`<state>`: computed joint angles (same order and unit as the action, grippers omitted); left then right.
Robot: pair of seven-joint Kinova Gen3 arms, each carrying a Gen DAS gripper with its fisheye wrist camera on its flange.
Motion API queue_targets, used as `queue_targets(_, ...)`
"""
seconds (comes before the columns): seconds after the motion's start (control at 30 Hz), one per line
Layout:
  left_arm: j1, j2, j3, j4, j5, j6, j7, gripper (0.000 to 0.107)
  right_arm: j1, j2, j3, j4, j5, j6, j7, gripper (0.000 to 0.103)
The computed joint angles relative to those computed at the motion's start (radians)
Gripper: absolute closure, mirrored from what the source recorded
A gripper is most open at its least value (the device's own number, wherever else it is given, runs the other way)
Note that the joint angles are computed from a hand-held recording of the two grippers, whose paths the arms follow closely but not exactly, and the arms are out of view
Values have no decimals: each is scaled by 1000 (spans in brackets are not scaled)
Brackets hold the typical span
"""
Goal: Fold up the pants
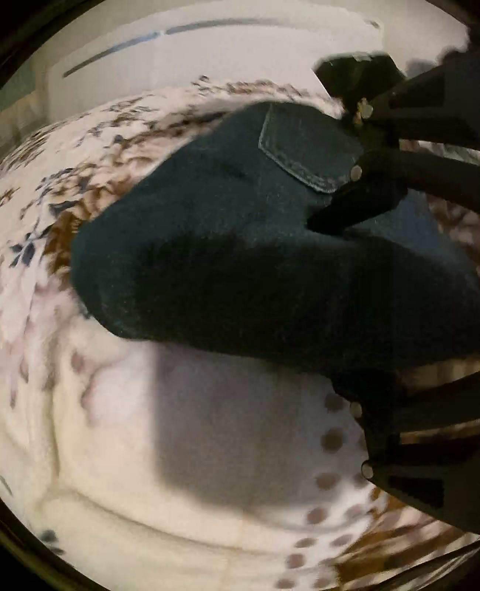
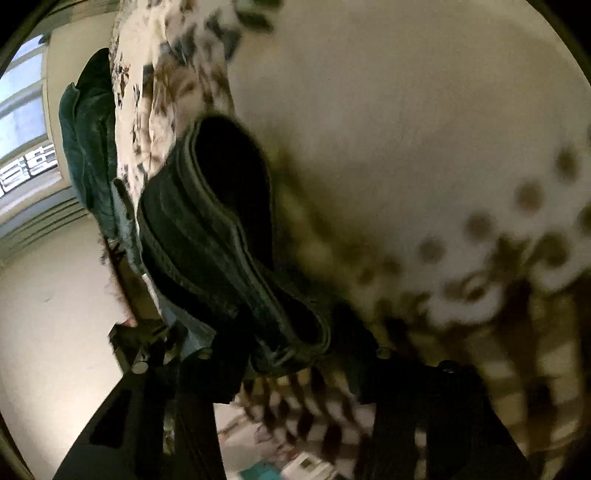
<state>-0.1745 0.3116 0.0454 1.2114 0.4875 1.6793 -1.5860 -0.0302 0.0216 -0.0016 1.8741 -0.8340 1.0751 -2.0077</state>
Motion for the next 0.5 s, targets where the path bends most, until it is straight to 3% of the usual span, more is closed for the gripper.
queue_targets(0.1, -37, 15, 2, 7, 50, 4, 4, 35, 76, 15, -52, -20, 26, 53, 2, 63)
queue_targets(0.17, -80, -15, 34, 33, 66, -18, 20, 33, 100, 9, -59, -21, 1, 72, 41, 59)
queue_targets(0.23, -129, -95, 46, 119, 104, -86, 26, 33, 100, -27, -39, 0, -29, 73, 62, 33)
queue_targets(0.3, -146, -179, -17, 212, 179, -118, 44, 21, 45, -92, 39, 73, -104, 42, 103, 23)
queue_targets(0.4, -122, -285, -153, 351, 273, -148, 92, 10, -94, -162, 142, 199, -226, -54, 126, 23)
queue_targets(0.5, -4, -322, -288, 490, 318, -222, 158, 6, -233, -173, 201, 302, -348, -176, 149, 23)
